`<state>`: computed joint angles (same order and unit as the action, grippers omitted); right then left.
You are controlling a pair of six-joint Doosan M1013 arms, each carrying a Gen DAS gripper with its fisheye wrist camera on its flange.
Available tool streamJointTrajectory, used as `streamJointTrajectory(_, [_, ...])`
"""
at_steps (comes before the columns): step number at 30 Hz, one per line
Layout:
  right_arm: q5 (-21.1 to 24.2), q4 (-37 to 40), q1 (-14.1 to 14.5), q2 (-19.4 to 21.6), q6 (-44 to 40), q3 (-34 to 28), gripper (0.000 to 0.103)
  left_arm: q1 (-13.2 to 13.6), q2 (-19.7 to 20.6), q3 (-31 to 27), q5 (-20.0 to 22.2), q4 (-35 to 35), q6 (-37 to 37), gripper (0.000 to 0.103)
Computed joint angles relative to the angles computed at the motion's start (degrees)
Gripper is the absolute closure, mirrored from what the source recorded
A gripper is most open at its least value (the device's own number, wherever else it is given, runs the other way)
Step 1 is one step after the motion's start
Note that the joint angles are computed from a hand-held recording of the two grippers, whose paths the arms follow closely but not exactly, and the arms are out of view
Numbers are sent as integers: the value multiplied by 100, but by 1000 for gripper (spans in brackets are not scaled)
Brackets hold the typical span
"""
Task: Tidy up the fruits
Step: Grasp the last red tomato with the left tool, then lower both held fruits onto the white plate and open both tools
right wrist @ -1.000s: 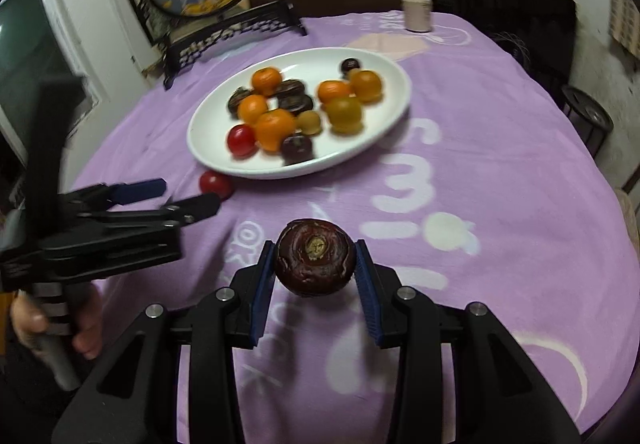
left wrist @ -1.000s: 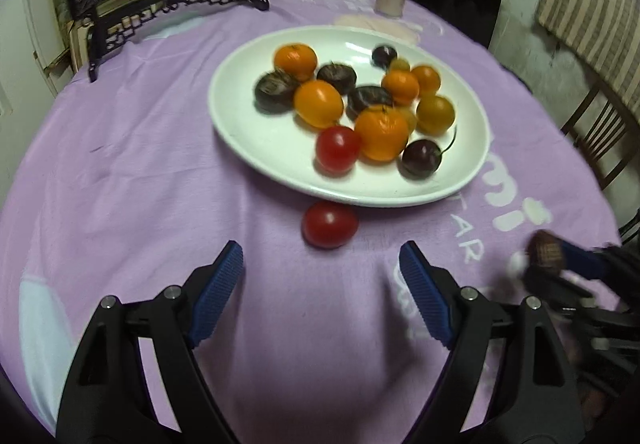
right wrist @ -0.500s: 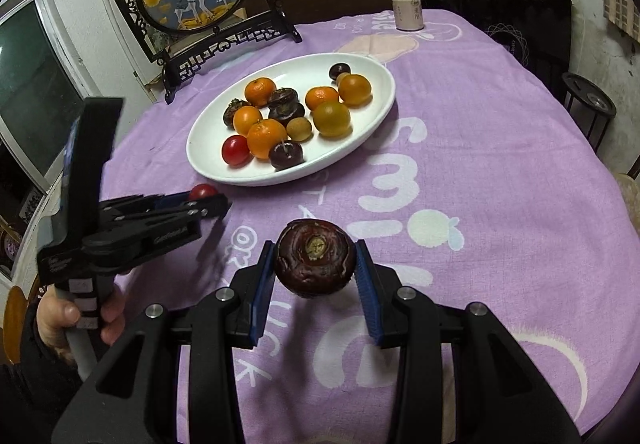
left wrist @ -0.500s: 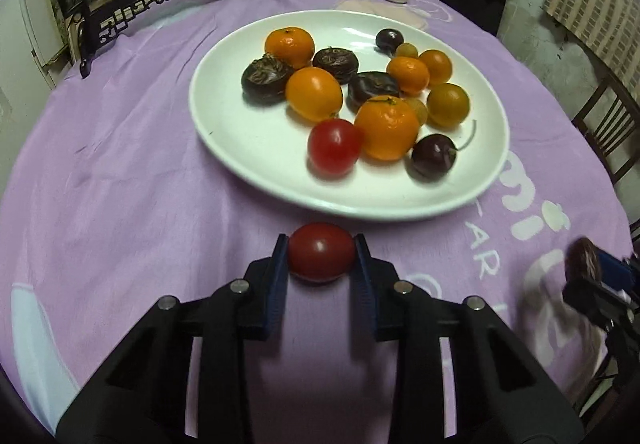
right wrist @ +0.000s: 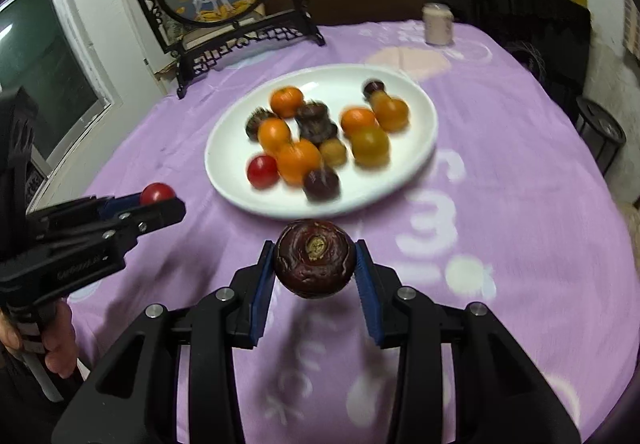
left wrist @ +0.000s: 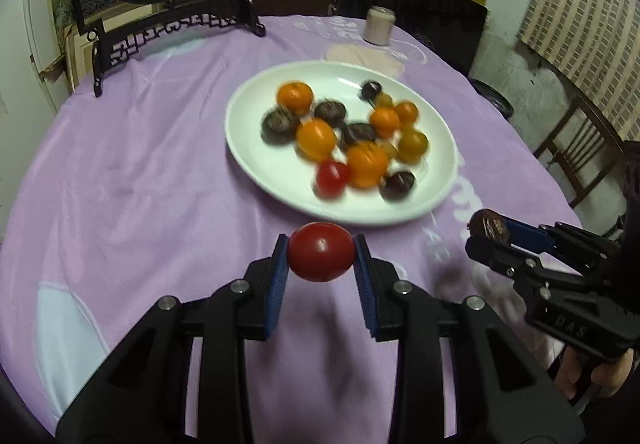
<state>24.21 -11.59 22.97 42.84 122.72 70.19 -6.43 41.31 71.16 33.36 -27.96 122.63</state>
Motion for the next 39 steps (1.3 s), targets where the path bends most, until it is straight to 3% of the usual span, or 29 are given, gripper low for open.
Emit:
streamJointTrajectory(5, [515,269,-84,412,-632,-970,63,-90,487,-1096,381,582,-797,70])
streamJointTrajectory(9, [825,-349,-105,825,-322,-1723,63,-181,1032,-2135,808,1006,-1421,70])
streamJointTrajectory(11, [992,-2,-164,1002,-566,-1982,63,-197,1281,-2552,1129,1015,-1593,70])
streamJointTrajectory(19, [1160,261,-231,1194,-809,-2230,63,-199,1526,-2860,1373,906,-1545,70])
streamJointTrajectory(20, [1173,235,-228,1204,-797,-2248,58,-204,1528,-2861,1380,907,-1529,70])
streamJointTrajectory(21, [1182,197,-224,1210,-769,-2258,37,-209,1508,-2826,1362,907,-1511,69])
streamJointTrajectory(22, [1171,-24,-206,1211,-582,-2258,30,-210,1479,-2773,1307,902,-1499,61])
streamJointTrajectory(23, [1168,-285,-185,1200,-364,-2234,21,-211,1401,-2642,1164,917,-1497,32])
streamJointTrajectory(25, [1179,-651,-161,1142,-55,-2141,11,-218,1152,-2205,616,1020,-1582,10])
streamJointTrajectory(30, [1283,-1278,-65,829,579,-1624,4,-144,639,-1374,137,679,-1197,8])
streamJointTrajectory(32, [1245,-1740,22,627,1046,-1245,3,-126,354,-861,-237,523,-949,8])
streamJointTrajectory(35, [1099,-1829,84,384,1386,-789,3,-141,-7,-184,-756,665,-878,8])
streamJointTrajectory(39, [884,-1753,136,153,1628,-372,3,-94,-249,284,-856,396,-597,8])
